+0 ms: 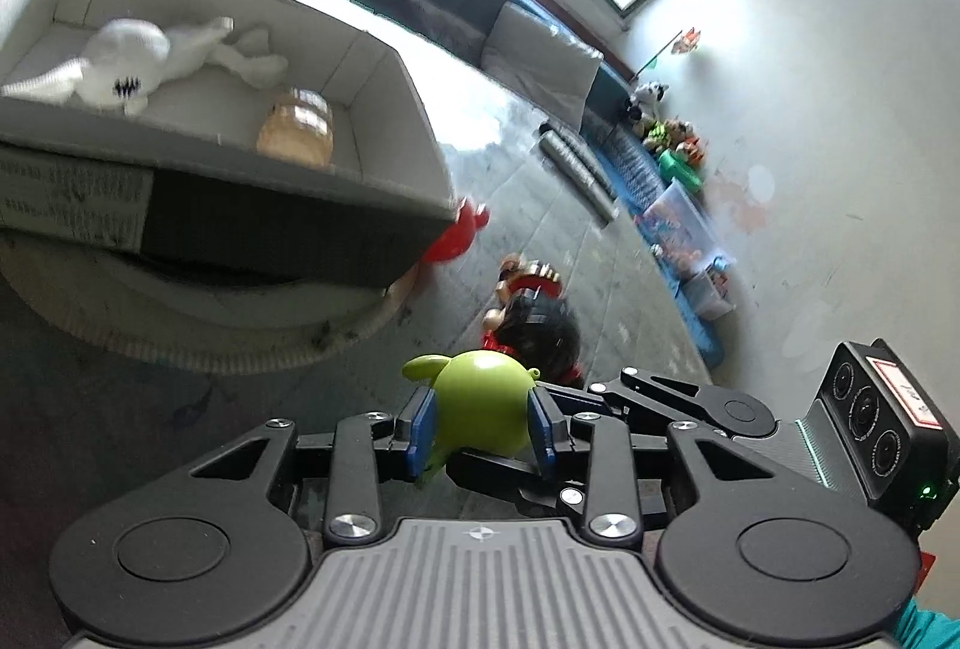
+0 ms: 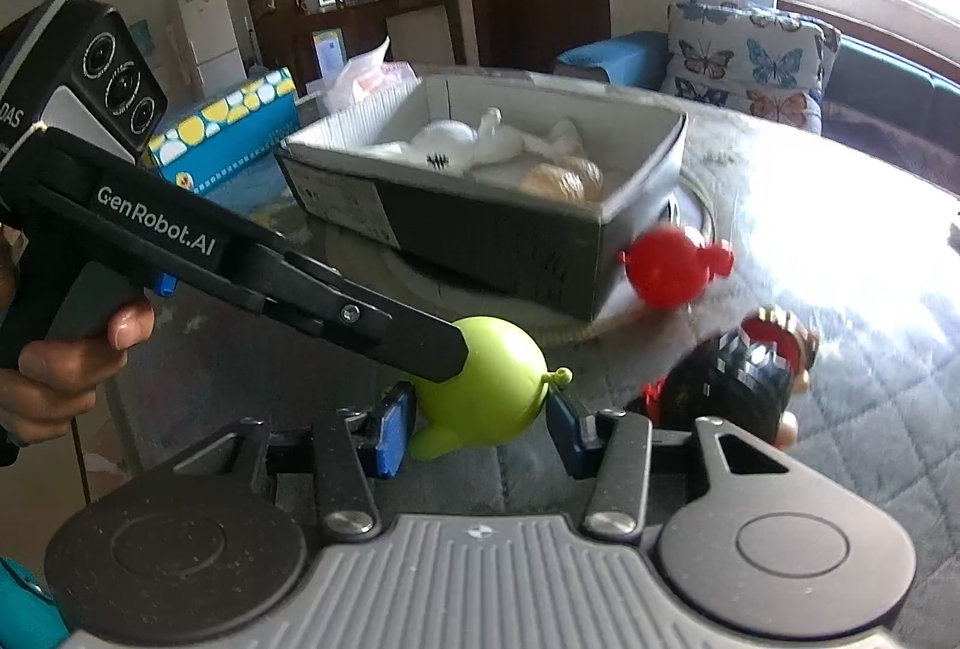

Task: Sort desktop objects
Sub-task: 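Carry the green alien toy into the white box and open the left gripper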

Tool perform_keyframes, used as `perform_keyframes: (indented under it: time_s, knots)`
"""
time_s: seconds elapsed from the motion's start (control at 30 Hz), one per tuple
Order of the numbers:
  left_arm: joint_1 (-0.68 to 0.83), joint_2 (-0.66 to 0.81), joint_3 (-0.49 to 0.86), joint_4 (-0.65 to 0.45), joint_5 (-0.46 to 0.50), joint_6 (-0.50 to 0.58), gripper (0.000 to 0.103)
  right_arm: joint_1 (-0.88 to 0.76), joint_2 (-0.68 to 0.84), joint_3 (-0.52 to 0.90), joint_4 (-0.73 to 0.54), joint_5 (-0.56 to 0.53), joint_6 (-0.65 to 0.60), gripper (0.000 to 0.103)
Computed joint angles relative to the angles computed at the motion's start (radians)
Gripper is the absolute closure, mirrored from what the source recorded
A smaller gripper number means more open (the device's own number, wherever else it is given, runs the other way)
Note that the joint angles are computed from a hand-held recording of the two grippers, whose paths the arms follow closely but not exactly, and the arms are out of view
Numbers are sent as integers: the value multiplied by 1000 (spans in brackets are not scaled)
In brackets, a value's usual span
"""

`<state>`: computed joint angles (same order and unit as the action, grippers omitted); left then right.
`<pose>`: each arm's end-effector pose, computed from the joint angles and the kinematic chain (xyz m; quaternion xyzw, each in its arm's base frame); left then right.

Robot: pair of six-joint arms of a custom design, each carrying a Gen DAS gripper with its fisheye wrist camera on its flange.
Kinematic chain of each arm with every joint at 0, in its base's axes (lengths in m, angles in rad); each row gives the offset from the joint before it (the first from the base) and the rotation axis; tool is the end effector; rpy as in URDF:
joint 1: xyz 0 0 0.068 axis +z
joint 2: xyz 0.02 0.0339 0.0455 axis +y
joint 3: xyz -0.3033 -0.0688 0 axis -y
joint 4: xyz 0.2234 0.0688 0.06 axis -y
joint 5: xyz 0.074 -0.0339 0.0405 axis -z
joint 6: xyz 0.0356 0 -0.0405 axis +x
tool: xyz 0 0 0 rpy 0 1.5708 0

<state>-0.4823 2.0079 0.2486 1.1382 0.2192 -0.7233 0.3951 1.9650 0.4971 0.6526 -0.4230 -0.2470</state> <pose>0.2214 -0.1246 0.0943 -0.0566 0.8836 -0.3378 0.3192 0.2640 0.1259 0.1000 -0.3603 0.8379 0.2213 0.3452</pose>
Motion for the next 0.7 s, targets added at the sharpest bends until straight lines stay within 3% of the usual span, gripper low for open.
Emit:
perform_keyframes:
  time_s: [0.37,0.7]
  knots:
    - [159,-201,57,-149,-8,83,67,71,-3,257,-119,25,30,55]
    - [391,-72,262,-283,118,132,67,121,245,731,-405,31,101,55]
